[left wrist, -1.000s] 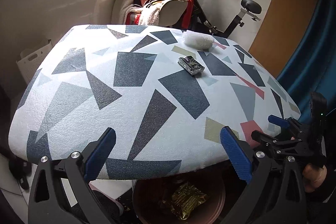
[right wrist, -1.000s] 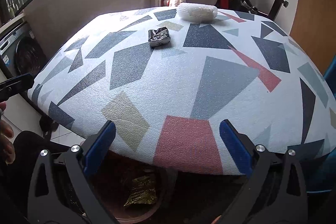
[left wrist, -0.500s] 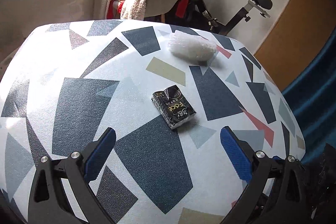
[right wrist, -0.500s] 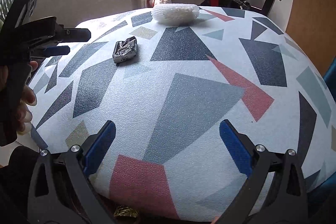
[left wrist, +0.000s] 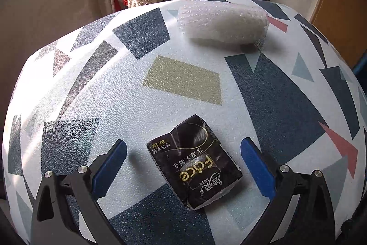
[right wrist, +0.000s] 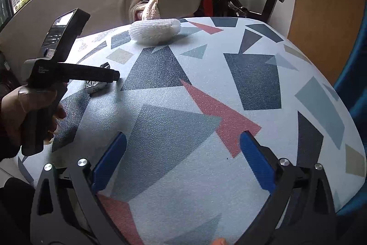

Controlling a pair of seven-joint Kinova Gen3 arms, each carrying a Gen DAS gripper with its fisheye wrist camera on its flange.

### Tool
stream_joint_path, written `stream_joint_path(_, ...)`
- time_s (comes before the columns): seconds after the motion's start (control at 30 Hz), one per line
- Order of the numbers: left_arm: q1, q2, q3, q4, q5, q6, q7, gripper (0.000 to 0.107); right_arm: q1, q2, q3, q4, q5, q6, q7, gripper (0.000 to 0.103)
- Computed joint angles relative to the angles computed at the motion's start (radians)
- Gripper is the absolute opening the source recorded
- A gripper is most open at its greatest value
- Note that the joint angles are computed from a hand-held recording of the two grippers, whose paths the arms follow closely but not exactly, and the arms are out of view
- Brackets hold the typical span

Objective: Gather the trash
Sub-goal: 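Reach to the black Face tissue pack and grasp it with the left gripper, then grasp the white foam net sleeve with the right gripper while the left gripper holds the pack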

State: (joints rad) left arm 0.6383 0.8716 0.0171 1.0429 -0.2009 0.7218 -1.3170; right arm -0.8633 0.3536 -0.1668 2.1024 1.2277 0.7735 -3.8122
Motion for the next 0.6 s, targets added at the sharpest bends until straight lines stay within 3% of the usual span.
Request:
stream_joint_path(0.03,-0.007,-0.011,0.001,0.025,0.005,-0.023,-0.004,0.090,-0.002,-0.001,0.001,-0.002,0.001,0.006,-0.004,0.097)
stream_joint_path(0.1,-0.028,-0.035,0.009,0.059,0.019,-0.038,-0.003,0.058,0.001,-0.005,0.004,-0.002,0.014,0.002,-0.023,0.097)
stream_joint_path(0.17,-0.065,-0.069,0.032,0.113,0.043,-0.074,-0.018,0.042,0.006,-0.003,0.005,-0.012,0.014,0.006,-0.034,0.097)
stream_joint_path(0.4,-0.234,-0.208,0.143,0.351,0.169,-0.240,-0.160,0.039,0.043,0.007,0.027,-0.075,0.077,-0.043,-0.030,0.097)
stream_joint_path(0.6,-0.368,-0.304,0.223,0.526,0.294,-0.374,-0.276,0.039,0.116,0.063,0.068,-0.198,0.136,-0.121,-0.012,0.097)
